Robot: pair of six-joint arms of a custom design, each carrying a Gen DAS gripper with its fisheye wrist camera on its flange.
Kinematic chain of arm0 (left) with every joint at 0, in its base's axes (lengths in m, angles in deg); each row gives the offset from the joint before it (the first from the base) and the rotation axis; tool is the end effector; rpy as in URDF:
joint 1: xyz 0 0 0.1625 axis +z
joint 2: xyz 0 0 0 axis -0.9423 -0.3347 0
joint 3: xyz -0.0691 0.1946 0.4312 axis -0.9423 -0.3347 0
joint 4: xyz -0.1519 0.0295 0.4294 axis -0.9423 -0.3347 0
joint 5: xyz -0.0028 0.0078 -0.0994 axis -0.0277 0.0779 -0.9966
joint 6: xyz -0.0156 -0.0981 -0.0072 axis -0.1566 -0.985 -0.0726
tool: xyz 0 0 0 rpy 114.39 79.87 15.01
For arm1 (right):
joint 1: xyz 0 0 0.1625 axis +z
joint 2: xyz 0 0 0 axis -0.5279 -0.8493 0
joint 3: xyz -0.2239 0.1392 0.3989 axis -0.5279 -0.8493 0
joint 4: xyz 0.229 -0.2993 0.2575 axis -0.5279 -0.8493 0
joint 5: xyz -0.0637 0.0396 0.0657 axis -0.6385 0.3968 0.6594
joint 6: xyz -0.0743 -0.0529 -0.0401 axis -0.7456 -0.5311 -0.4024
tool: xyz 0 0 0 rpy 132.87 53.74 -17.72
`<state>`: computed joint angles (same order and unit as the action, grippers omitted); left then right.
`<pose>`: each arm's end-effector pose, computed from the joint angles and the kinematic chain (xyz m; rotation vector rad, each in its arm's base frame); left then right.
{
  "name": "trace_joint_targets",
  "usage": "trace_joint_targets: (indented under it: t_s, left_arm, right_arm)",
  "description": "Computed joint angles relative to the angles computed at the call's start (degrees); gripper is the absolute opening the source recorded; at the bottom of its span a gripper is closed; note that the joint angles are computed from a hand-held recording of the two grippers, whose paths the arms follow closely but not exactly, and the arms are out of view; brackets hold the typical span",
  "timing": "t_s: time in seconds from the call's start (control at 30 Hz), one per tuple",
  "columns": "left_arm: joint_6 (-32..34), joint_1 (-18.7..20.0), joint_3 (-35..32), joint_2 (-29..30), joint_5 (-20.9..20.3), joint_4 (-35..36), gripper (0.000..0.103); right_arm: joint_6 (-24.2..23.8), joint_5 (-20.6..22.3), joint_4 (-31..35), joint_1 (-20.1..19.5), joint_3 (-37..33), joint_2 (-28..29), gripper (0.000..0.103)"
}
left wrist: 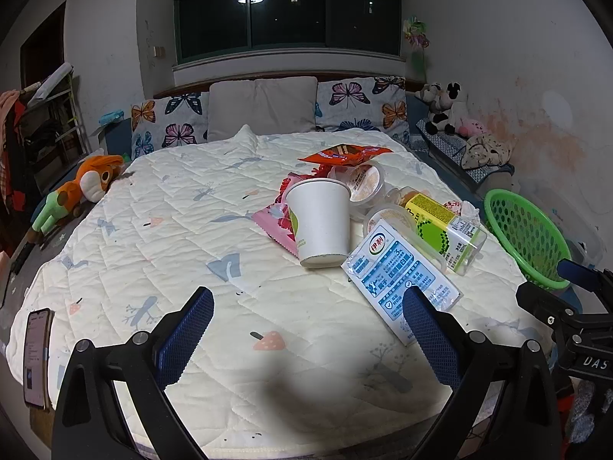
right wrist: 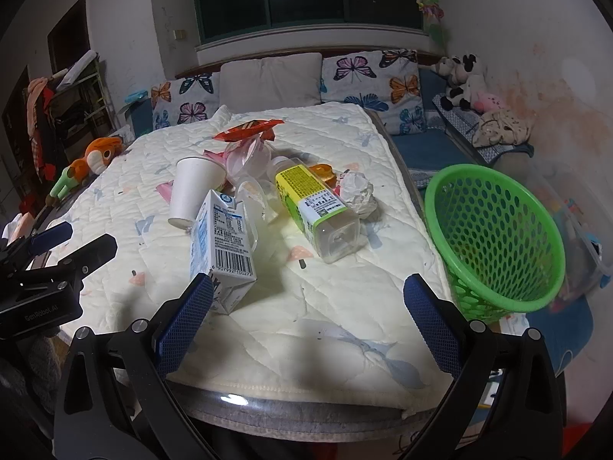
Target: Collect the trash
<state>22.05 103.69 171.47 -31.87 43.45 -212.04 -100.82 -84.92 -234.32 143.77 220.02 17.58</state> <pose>-0.0895 -0.3313 0.2076 0.1718 2.0368 -1.1089 0.2590 -0.4093 0.0191 0.8412 -2.3858 0.8423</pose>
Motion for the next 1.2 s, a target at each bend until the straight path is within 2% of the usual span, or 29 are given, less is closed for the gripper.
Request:
trace_joint_targets:
  t_s: [0.07, 0.17, 0.5, 0.77, 1.2]
  left_arm:
    - [2.58, 0.99, -0.15, 1.62, -0.03, -3.80, 0.096]
    - [3.73, 1.55, -0.24, 2.34, -0.19, -5.57, 0.096]
    - [4.93, 2.09, -0.28, 2.48, -0.29, -6.81, 0.096]
    - [10.30, 4.36, -0.75, 4.25, -0.99, -13.22, 0.096]
    - [14.98, 6.72, -2.17, 5.62, -2.27, -17.63, 0.096]
  right_arm:
    - [-0.13, 0.10, 0.29, -0.16, -0.19, -0.06, 0.098]
    - [-0.18, 0.13, 0.53, -0.21, -0.34, -0.07, 0.098]
    - [-0.36, 0.15, 0.91, -0.40, -0.78, 0.12, 0.098]
    - [-0.37, 0.04, 1.31, -0.51, -1.05, 0.18, 0.098]
    - [-1.02, -0.54, 3.91, -0.67, -2.99, 0.06, 0.098]
